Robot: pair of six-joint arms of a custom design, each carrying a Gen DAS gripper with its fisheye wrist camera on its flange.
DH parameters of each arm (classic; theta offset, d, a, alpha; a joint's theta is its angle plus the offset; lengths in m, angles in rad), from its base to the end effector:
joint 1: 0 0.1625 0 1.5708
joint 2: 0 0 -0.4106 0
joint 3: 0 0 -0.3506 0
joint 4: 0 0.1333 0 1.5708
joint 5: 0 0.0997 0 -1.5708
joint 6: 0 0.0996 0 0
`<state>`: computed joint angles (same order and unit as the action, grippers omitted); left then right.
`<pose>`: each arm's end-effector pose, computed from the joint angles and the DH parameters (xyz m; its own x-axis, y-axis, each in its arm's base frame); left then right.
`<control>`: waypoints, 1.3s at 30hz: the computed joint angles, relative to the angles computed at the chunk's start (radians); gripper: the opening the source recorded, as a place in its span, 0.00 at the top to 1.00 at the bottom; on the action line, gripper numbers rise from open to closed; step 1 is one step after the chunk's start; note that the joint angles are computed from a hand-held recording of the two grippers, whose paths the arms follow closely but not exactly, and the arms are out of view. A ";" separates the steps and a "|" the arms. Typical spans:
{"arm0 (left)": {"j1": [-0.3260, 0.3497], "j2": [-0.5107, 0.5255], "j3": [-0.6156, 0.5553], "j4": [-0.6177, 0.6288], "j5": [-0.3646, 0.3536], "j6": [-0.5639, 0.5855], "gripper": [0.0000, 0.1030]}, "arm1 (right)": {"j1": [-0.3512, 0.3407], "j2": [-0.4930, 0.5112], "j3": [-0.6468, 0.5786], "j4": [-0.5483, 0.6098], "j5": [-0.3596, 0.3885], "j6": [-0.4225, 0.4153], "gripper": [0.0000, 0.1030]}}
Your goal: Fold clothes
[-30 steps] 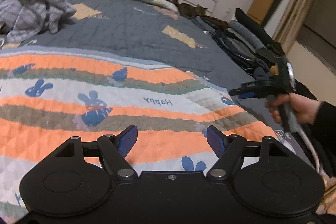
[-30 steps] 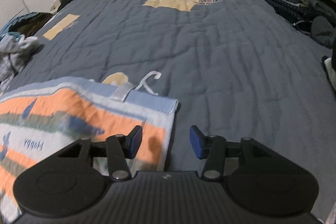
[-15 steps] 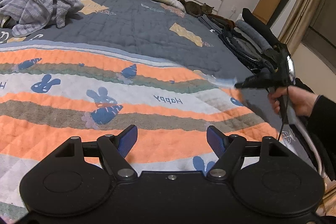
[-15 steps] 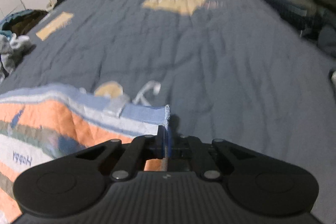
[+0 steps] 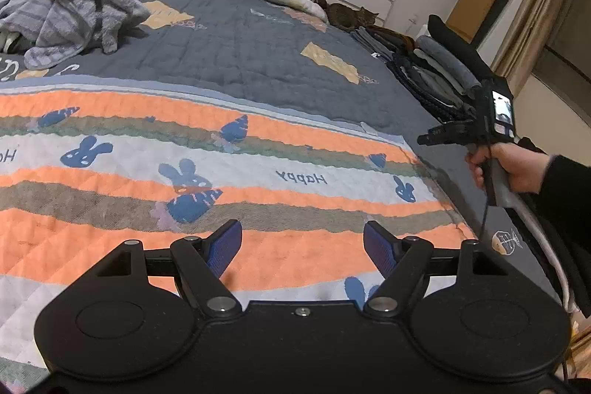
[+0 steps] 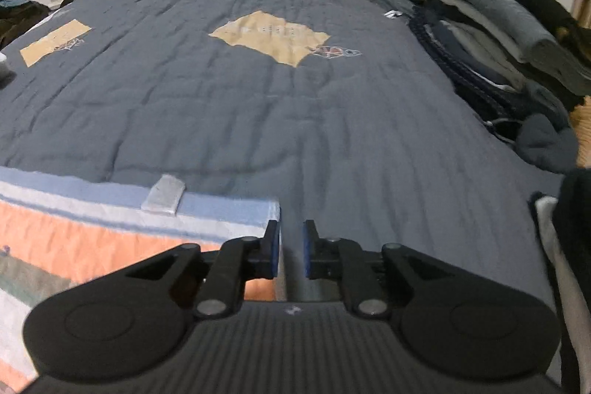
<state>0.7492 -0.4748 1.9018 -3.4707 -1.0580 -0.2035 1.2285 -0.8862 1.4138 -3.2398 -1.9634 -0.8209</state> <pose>-0.2741 -0.5037 -0.0286 -0.8732 0.3533 -0.3357 0.4854 0.6920 -0.5343 -0.1412 -0.6798 0.3564 -0.6159 0.1477 0.7739 -0.4562 0.7340 -0.5031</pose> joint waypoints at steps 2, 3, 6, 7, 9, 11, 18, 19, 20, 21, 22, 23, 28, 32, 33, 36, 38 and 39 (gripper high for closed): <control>-0.001 0.000 0.001 -0.004 -0.004 0.003 0.31 | -0.012 -0.055 0.066 -0.010 0.034 0.029 0.85; -0.003 0.000 0.002 -0.006 -0.002 0.003 0.31 | -0.016 -0.090 0.105 -0.015 0.050 0.048 0.84; -0.010 -0.001 0.006 -0.016 0.004 0.001 0.31 | -0.027 -0.219 0.252 -0.030 0.105 0.077 0.71; -0.015 -0.001 0.009 -0.021 0.009 0.002 0.31 | -0.026 -0.257 0.301 -0.044 0.108 0.086 0.68; -0.025 -0.002 0.015 -0.030 0.022 0.006 0.31 | -0.031 -0.357 0.422 -0.054 0.137 0.098 0.62; -0.037 -0.012 0.032 -0.038 0.037 -0.008 0.31 | -0.038 -0.439 0.527 -0.076 0.169 0.122 0.59; -0.094 -0.149 0.192 -0.067 0.108 -0.097 0.31 | -0.083 -0.651 0.856 -0.180 0.274 0.237 0.55; -0.106 -0.183 0.231 -0.063 0.133 -0.106 0.31 | -0.091 -0.664 0.890 -0.198 0.279 0.243 0.55; -0.118 -0.218 0.269 -0.057 0.158 -0.115 0.31 | -0.100 -0.678 0.923 -0.217 0.285 0.250 0.54; -0.127 -0.257 0.308 -0.044 0.181 -0.128 0.31 | -0.110 -0.691 0.957 -0.236 0.292 0.256 0.54; -0.134 -0.298 0.348 -0.024 0.203 -0.143 0.31 | -0.127 -0.708 0.982 -0.236 0.312 0.275 0.54; -0.141 -0.342 0.388 0.003 0.230 -0.165 0.31 | -0.145 -0.715 1.003 -0.242 0.328 0.301 0.54; -0.162 -0.590 0.563 0.239 0.375 -0.349 0.31 | -0.213 -0.730 1.113 -0.345 0.366 0.319 0.53; -0.166 -0.801 0.660 0.502 0.454 -0.529 0.31 | -0.270 -0.775 1.152 -0.328 0.388 0.317 0.53; -0.164 -0.849 0.679 0.565 0.464 -0.574 0.31 | -0.289 -0.785 1.163 -0.338 0.391 0.319 0.53; -0.138 -0.967 0.713 0.740 0.461 -0.671 0.35 | -0.348 -0.819 1.185 -0.344 0.402 0.316 0.53; -0.130 -1.018 0.738 0.788 0.453 -0.698 0.36 | -0.370 -0.836 1.189 -0.335 0.392 0.306 0.53; -0.122 -1.037 0.751 0.792 0.442 -0.696 0.36 | -0.387 -0.848 1.196 -0.329 0.403 0.299 0.53</control>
